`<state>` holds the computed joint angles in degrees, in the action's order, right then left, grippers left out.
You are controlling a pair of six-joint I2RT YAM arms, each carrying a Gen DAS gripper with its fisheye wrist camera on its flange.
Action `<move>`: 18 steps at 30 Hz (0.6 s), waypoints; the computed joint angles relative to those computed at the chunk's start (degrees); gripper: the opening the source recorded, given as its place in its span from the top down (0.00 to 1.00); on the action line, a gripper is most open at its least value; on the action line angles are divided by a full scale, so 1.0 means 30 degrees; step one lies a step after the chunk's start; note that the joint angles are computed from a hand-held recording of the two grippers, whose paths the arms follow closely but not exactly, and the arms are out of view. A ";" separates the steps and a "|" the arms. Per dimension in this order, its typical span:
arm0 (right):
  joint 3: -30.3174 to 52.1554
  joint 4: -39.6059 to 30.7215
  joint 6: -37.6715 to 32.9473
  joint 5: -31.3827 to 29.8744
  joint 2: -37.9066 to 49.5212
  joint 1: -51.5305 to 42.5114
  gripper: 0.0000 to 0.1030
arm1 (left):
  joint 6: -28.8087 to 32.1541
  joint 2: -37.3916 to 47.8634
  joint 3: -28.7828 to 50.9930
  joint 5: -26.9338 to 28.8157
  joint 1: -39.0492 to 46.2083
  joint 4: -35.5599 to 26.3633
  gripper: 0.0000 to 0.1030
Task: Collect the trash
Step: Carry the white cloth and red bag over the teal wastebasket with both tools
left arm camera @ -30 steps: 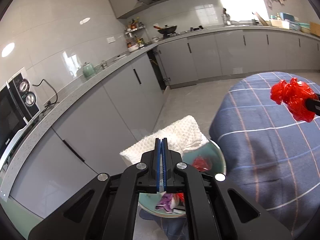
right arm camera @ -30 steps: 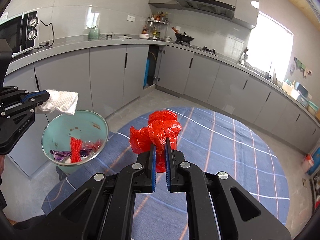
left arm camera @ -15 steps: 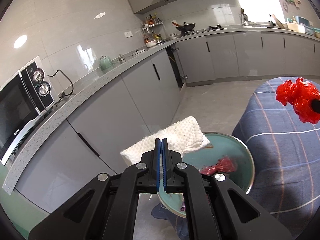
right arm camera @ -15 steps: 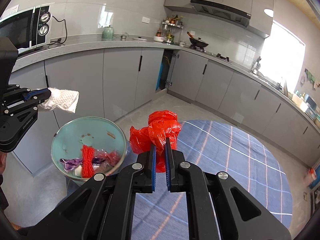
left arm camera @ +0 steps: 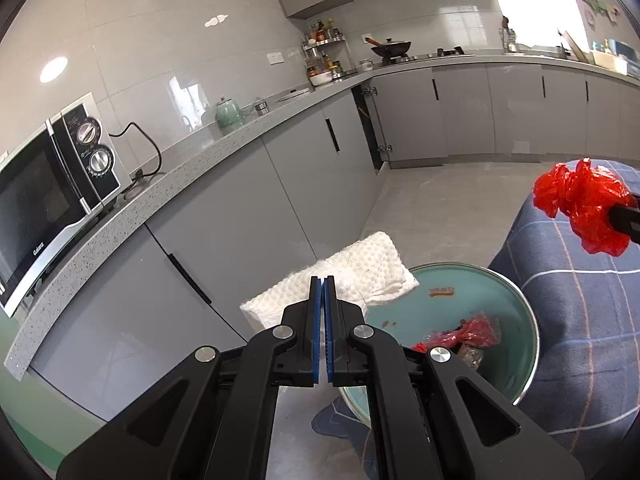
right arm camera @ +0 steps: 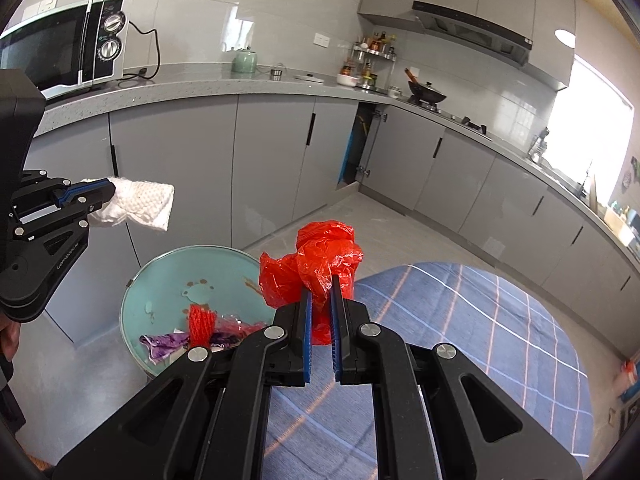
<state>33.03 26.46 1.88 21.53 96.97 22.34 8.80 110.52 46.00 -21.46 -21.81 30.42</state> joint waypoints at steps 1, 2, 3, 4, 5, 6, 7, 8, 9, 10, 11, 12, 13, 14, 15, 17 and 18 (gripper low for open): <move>0.0197 -0.0010 -0.0022 0.0003 0.0201 0.0062 0.92 | -0.0041 0.0029 0.0052 0.0029 0.0085 -0.0053 0.98; 0.0291 -0.0012 -0.0039 -0.0016 0.0304 0.0079 0.92 | -0.0094 0.0049 0.0084 0.0013 0.0131 -0.0085 0.98; 0.0390 -0.0006 -0.0042 -0.0037 0.0423 0.0125 0.92 | -0.0090 0.0100 0.0145 0.0014 0.0203 -0.0120 0.98; 0.0580 -0.0015 -0.0052 -0.0069 0.0646 0.0170 0.92 | -0.0078 0.0149 0.0186 0.0000 0.0237 -0.0138 0.98; 0.0697 0.0006 -0.0061 -0.0086 0.0821 0.0203 0.92 | -0.0081 0.0199 0.0231 0.0042 0.0293 -0.0174 0.98; 0.0851 0.0031 -0.0062 -0.0076 0.1032 0.0272 0.92 | -0.0148 0.0242 0.0277 0.0103 0.0306 -0.0254 0.98; 0.0957 0.0052 -0.0089 -0.0134 0.1172 0.0278 0.92 | -0.0174 0.0291 0.0313 0.0128 0.0294 -0.0297 0.98; 0.1056 0.0084 -0.0120 -0.0165 0.1320 0.0318 0.92 | -0.0152 0.0341 0.0328 0.0127 0.0281 -0.0291 0.98; 0.1200 0.0076 -0.0144 -0.0149 0.1493 0.0373 0.92 | -0.0146 0.0390 0.0357 0.0138 0.0263 -0.0311 0.98; 0.1347 0.0067 -0.0170 -0.0182 0.1666 0.0400 0.92 | -0.0161 0.0414 0.0372 0.0209 0.0260 -0.0342 0.98; 0.1469 0.0069 -0.0193 -0.0218 0.1796 0.0414 0.92 | -0.0155 0.0444 0.0388 0.0269 0.0280 -0.0349 0.98; 0.1604 0.0052 -0.0211 -0.0223 0.1923 0.0444 0.92 | -0.0148 0.0499 0.0428 0.0298 0.0295 -0.0355 0.98; 0.1723 0.0069 -0.0257 -0.0291 0.2051 0.0428 0.92 | -0.0136 0.0562 0.0458 0.0358 0.0333 -0.0338 0.98; 0.1806 0.0078 -0.0283 -0.0344 0.2152 0.0410 0.92 | -0.0163 0.0602 0.0472 0.0421 0.0341 -0.0339 0.98; 0.1907 0.0095 -0.0316 -0.0433 0.2266 0.0378 0.92 | -0.0205 0.0648 0.0511 0.0527 0.0358 -0.0389 0.98; 0.2060 0.0154 -0.0352 -0.0527 0.2497 0.0360 0.92 | -0.0233 0.0736 0.0563 0.0664 0.0401 -0.0411 0.98; 0.2184 0.0148 -0.0360 -0.0571 0.2641 0.0348 0.92 | -0.0200 0.0780 0.0610 0.0788 0.0452 -0.0423 0.98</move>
<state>39.58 26.91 0.80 19.82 104.89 23.38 8.20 112.86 47.82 -19.09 -20.45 29.15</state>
